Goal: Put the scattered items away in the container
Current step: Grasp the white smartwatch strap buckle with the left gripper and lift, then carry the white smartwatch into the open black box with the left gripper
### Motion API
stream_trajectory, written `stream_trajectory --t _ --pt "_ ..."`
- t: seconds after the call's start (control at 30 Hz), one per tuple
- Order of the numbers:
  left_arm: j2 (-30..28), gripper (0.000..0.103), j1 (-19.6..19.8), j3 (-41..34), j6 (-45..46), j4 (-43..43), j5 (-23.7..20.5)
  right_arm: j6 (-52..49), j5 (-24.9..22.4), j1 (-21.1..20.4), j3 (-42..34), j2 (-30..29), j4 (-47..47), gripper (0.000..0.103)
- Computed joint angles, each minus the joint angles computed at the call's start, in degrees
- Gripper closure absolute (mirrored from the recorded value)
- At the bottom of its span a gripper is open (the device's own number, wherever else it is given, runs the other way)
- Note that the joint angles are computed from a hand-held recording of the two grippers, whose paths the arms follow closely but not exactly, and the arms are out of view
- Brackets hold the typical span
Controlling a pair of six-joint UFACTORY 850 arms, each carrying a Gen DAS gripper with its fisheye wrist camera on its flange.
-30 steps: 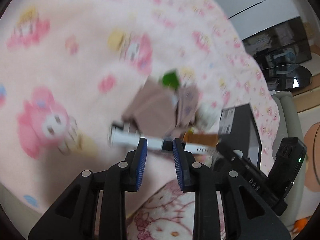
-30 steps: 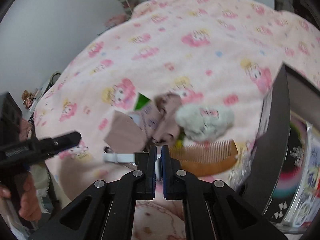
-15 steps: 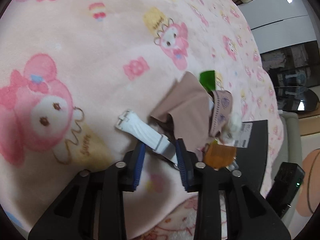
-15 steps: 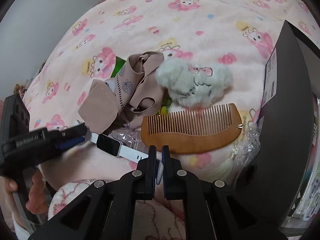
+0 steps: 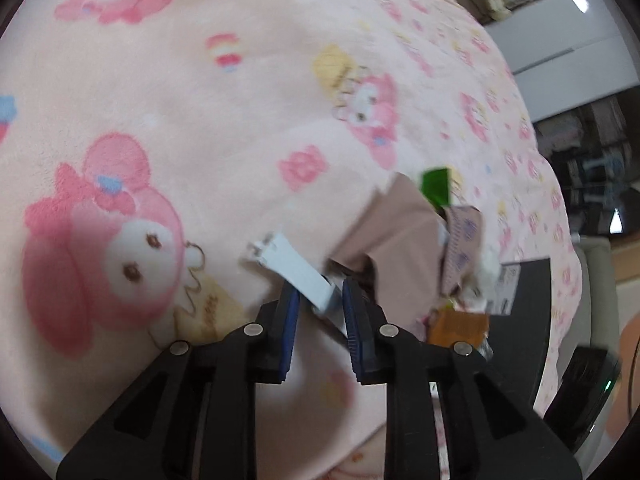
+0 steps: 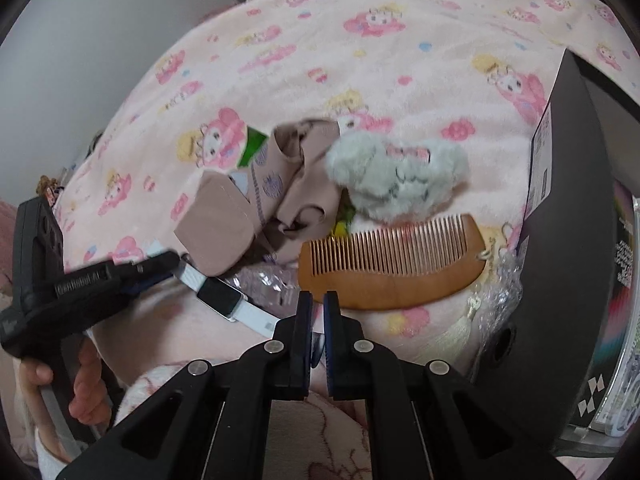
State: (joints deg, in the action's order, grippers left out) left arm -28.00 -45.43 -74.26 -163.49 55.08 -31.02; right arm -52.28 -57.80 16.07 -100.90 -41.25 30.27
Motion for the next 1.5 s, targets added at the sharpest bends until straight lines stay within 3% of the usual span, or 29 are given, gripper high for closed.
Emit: stream_trajectory --t 0.13,0.2,0.23,0.37,0.5,0.63,0.8,0.83,0.87,0.9,1.0,1.13,1.3,1.4,1.5 --pt "-0.5 0.082 -0.4 -1.7 3.6 -1.8 -3.0 3.7 -2.1 0.0 -1.1 -1.0 -4.1 0.097" --pt "-0.9 0.084 -0.5 -2.3 5.3 -2.8 -3.6 4.5 -3.5 -0.9 -1.8 -1.4 -3.1 0.090" --pt "-1.2 0.094 -0.7 -2.8 6.1 -3.3 -4.4 5.9 -4.6 -1.3 -2.4 -1.9 -3.2 0.087" --pt "-2.4 0.097 -2.2 -5.2 7.9 -4.3 -7.3 12.3 -11.8 -2.9 -6.8 -5.9 -1.5 0.076" --pt "-2.6 0.097 -3.2 -6.1 9.3 -4.6 -6.5 14.5 -11.7 -3.0 -7.8 -6.9 -1.5 0.065" --pt "-1.7 0.096 -3.4 -4.7 8.6 -3.3 -5.9 15.1 -13.1 -3.1 -9.2 -7.7 1.4 0.063" --pt "-0.5 0.096 -2.7 -2.5 4.4 -0.5 -3.9 18.3 -12.8 -3.2 -10.1 -8.5 5.8 0.065" --pt "-0.6 0.096 -2.7 -2.8 5.4 -1.0 -4.3 17.4 -12.0 -3.2 -9.3 -8.0 6.4 0.068" --pt "-0.8 0.096 -2.8 -3.3 6.4 -1.5 -5.0 16.9 -11.4 -3.1 -9.2 -7.8 6.0 0.084" --pt "-0.9 0.096 -3.0 -3.9 7.2 -1.7 -5.8 16.6 -10.8 -3.0 -8.9 -7.7 5.8 0.093" --pt "-0.8 0.096 -3.4 -4.8 6.6 0.6 -6.6 15.0 -11.1 -3.6 -9.8 -7.7 7.3 0.100" --pt "0.4 0.097 -4.0 -6.0 3.7 6.5 -6.7 10.7 -10.3 -4.1 -6.6 -4.6 10.5 0.101" --pt "-1.5 0.097 -4.1 -14.8 13.0 8.5 -9.4 6.6 -12.3 -6.0 -8.6 -2.8 15.6 0.101" --pt "-4.5 0.097 -3.0 -21.8 19.1 10.3 -6.6 4.2 -13.1 -8.3 -11.8 -2.5 17.7 0.101" --pt "-11.5 0.097 -1.4 -34.5 33.2 4.9 -4.4 3.9 -15.5 -11.0 -17.6 -4.5 17.5 0.101"
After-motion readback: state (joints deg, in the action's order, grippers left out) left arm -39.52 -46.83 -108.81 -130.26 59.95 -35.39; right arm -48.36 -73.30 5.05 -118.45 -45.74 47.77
